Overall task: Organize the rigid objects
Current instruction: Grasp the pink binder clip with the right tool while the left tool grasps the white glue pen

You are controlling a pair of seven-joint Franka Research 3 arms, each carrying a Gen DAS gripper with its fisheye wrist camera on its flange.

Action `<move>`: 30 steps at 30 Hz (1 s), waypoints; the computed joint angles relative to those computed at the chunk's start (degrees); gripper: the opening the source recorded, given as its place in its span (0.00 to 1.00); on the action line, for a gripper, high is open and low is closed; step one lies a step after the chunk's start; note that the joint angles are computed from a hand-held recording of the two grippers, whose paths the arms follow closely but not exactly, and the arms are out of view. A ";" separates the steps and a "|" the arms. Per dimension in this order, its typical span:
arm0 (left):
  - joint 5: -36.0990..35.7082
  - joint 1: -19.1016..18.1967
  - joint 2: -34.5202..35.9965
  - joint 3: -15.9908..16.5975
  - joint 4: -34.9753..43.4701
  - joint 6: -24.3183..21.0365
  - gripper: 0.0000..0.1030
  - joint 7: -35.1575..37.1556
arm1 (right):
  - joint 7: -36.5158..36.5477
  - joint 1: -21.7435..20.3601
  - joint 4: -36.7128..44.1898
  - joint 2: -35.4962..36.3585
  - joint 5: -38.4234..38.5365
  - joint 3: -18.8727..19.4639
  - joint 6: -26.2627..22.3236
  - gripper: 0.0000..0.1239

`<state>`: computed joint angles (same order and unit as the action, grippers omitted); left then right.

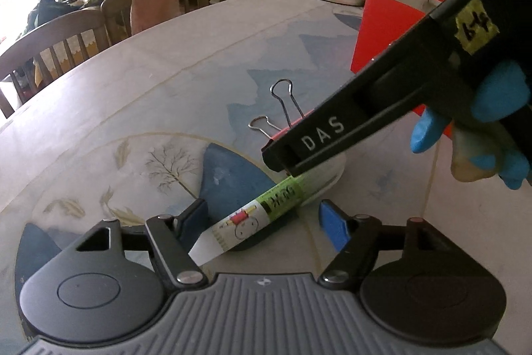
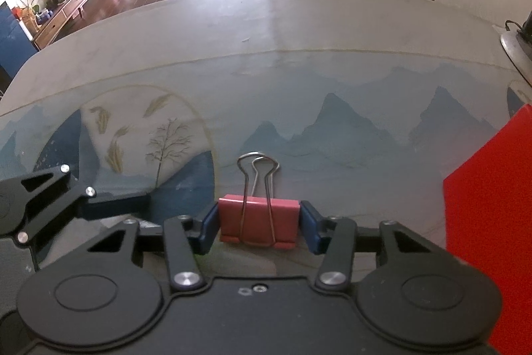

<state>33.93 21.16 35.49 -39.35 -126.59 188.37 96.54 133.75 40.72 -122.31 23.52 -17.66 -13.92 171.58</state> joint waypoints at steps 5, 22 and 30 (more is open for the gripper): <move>-0.09 -3.39 -2.60 2.48 -1.16 0.41 0.43 -1.89 | 1.18 0.38 -1.69 -1.23 -0.50 -0.97 0.20 0.40; -2.67 -9.44 -10.48 7.03 -8.63 3.26 0.16 -15.41 | 14.59 4.86 -11.15 -11.44 -15.72 -7.87 5.14 0.40; -0.29 -4.88 -13.07 4.55 -11.79 3.97 0.16 -26.36 | 18.44 1.65 -16.05 -19.34 -23.53 -4.06 3.57 0.40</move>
